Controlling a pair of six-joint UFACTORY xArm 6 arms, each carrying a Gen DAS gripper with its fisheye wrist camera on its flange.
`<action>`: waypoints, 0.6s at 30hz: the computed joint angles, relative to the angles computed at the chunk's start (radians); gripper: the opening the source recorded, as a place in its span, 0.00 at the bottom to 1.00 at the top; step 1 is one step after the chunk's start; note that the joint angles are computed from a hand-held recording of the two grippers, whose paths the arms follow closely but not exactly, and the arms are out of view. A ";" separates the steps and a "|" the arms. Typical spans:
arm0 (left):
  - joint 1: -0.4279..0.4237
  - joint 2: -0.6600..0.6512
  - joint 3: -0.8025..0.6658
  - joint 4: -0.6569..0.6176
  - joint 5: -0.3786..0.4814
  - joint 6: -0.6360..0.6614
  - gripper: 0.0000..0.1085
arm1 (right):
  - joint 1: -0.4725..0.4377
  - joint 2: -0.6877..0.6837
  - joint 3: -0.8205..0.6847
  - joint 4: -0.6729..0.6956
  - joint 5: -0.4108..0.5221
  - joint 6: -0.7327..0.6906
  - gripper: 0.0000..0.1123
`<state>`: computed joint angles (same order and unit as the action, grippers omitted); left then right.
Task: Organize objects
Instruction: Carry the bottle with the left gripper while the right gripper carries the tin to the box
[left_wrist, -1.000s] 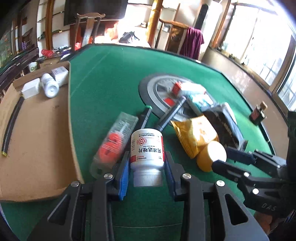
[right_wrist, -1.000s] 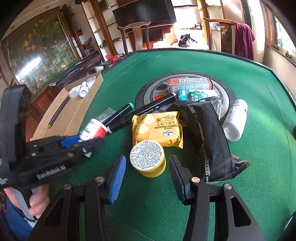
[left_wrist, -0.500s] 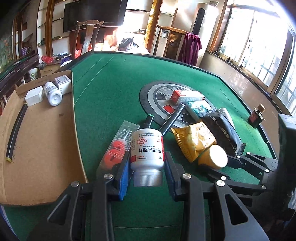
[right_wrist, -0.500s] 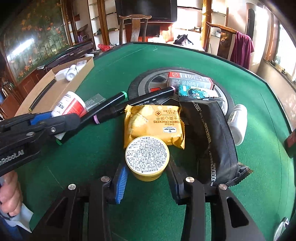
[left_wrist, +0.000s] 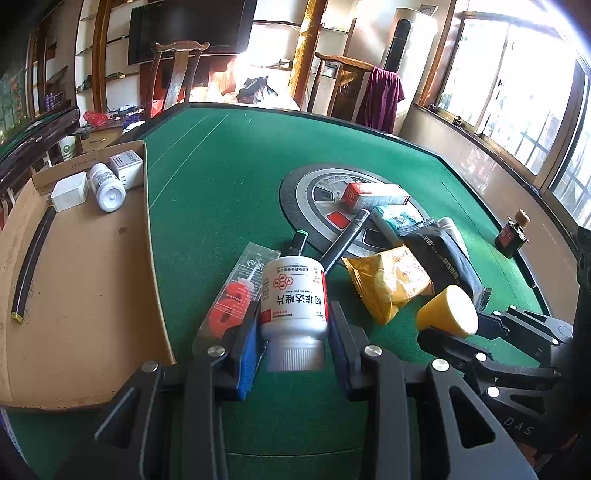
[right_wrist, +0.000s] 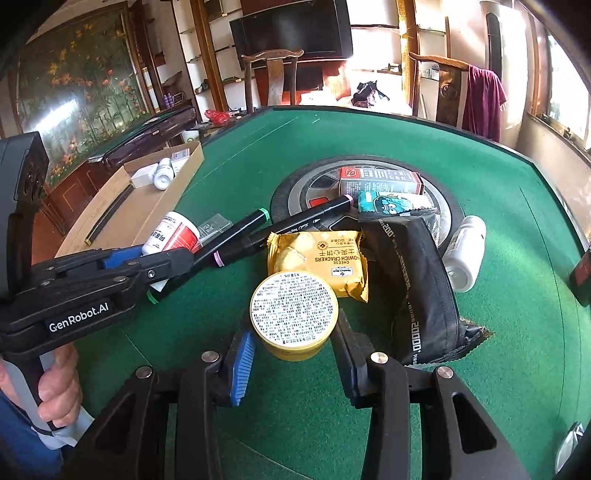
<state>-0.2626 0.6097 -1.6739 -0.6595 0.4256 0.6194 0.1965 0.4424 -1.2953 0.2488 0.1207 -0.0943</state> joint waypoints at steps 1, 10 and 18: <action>-0.002 -0.003 0.006 -0.001 -0.010 0.002 0.31 | 0.001 0.000 -0.001 0.012 0.001 -0.008 0.38; -0.034 -0.046 0.087 -0.003 -0.161 0.045 0.31 | -0.006 -0.002 0.005 -0.039 -0.007 0.059 0.38; -0.068 -0.085 0.150 -0.124 -0.297 0.198 0.31 | -0.010 -0.024 0.031 -0.061 -0.028 0.122 0.38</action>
<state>-0.3302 0.5243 -1.5238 -0.7839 0.1281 0.8177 0.1870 0.4183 -1.2646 0.1874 0.0925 0.0277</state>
